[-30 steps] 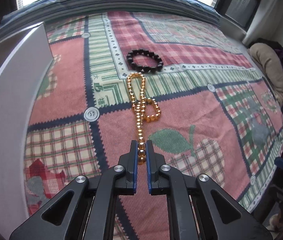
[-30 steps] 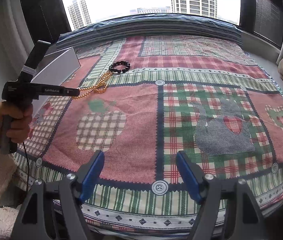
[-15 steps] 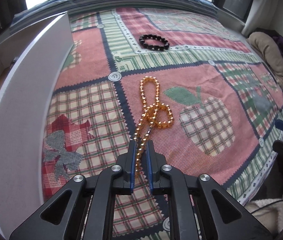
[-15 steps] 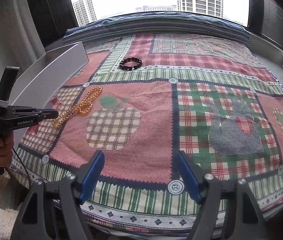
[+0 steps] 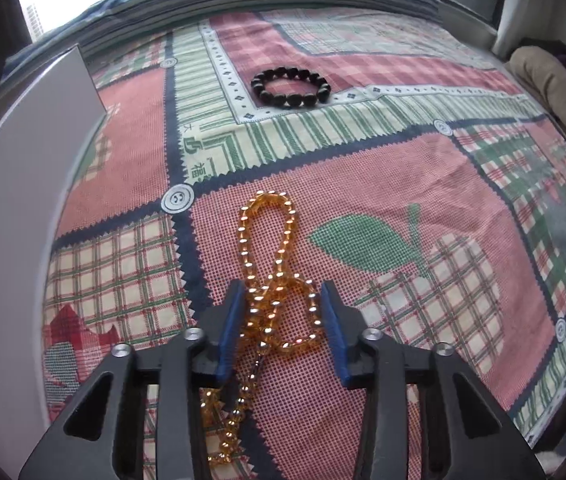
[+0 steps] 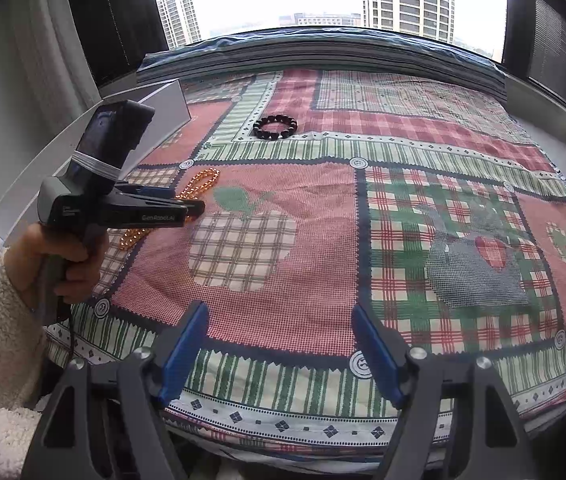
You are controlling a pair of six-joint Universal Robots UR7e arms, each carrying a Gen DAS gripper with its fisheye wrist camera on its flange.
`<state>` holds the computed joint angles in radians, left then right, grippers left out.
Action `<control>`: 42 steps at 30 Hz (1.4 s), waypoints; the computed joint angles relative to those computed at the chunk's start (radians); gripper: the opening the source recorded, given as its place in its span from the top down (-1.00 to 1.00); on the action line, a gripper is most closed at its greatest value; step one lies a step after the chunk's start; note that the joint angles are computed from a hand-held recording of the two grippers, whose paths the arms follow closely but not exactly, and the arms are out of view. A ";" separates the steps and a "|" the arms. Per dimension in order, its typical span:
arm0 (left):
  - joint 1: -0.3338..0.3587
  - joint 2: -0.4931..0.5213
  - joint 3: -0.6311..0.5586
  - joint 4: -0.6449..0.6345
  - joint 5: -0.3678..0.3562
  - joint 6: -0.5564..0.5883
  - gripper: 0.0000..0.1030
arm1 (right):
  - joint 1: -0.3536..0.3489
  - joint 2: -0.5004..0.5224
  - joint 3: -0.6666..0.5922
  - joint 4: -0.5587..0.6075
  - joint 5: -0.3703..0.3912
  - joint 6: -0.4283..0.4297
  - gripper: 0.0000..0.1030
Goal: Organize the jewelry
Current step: 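Grasp the black bead bracelet with the right tool while the left tool holds the necklace, then carry the amber necklace and black bracelet with both tools into the box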
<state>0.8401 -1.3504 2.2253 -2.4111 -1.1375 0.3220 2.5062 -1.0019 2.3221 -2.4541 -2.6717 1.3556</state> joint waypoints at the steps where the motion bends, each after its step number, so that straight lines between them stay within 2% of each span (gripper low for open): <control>1: 0.006 -0.006 -0.013 0.032 -0.016 -0.012 0.68 | 0.000 -0.004 0.003 0.003 0.000 0.007 -0.47; 4: 0.028 -0.026 -0.042 0.099 -0.059 -0.057 0.77 | -0.012 -0.013 0.019 -0.018 0.004 0.009 -0.47; 5: 0.036 -0.037 -0.048 0.110 -0.077 -0.071 0.89 | -0.016 -0.014 0.024 -0.034 0.006 0.001 -0.47; 8: 0.054 -0.077 -0.077 0.154 -0.140 -0.110 0.91 | -0.031 -0.019 0.039 -0.125 0.015 -0.084 -0.47; 12: 0.053 -0.137 -0.093 0.164 -0.183 -0.135 0.91 | -0.093 -0.062 0.073 -0.398 0.035 -0.361 -0.47; 15: 0.050 -0.169 -0.098 0.169 -0.197 -0.156 0.91 | -0.202 -0.088 0.035 -0.511 0.023 -0.593 -0.47; 16: 0.052 -0.173 -0.100 0.169 -0.199 -0.159 0.91 | -0.251 -0.085 0.014 -0.581 0.041 -0.687 -0.47; 17: 0.052 -0.172 -0.101 0.165 -0.196 -0.167 0.91 | -0.306 -0.086 -0.011 -0.639 0.091 -0.772 -0.47; 18: 0.051 -0.179 -0.098 0.163 -0.189 -0.173 0.91 | -0.365 -0.087 -0.036 -0.694 0.165 -0.847 -0.47; 20: 0.053 -0.184 -0.096 0.166 -0.175 -0.191 0.91 | -0.477 -0.086 -0.105 -0.704 0.335 -0.948 -0.46; 22: 0.060 -0.186 -0.101 0.180 -0.169 -0.217 0.91 | -0.543 -0.047 -0.204 -0.627 0.403 -1.016 -0.20; 23: 0.063 -0.188 -0.102 0.183 -0.165 -0.227 0.91 | -0.561 -0.017 -0.253 -0.595 0.398 -1.046 0.10; 24: 0.064 -0.195 -0.104 0.191 -0.160 -0.233 0.90 | -0.570 0.017 -0.295 -0.576 0.374 -1.064 0.21; 28: 0.072 -0.203 -0.115 0.207 -0.147 -0.243 0.91 | -0.604 0.089 -0.398 -0.473 0.342 -1.100 0.21; 31: 0.079 -0.201 -0.120 0.207 -0.148 -0.245 0.91 | -0.617 0.112 -0.420 -0.417 0.333 -1.109 0.27; 32: 0.081 -0.202 -0.121 0.208 -0.150 -0.249 0.91 | -0.617 0.117 -0.421 -0.401 0.323 -1.112 0.70; 34: 0.086 -0.208 -0.129 0.216 -0.164 -0.258 0.91 | -0.610 0.118 -0.408 -0.406 0.313 -1.111 0.75; 39: 0.082 -0.240 -0.166 0.246 -0.190 -0.289 0.91 | -0.570 0.025 -0.291 -0.580 0.412 -1.078 0.75; 42: 0.075 -0.271 -0.199 0.278 -0.205 -0.311 0.91 | -0.526 -0.022 -0.255 -0.623 0.458 -1.057 0.75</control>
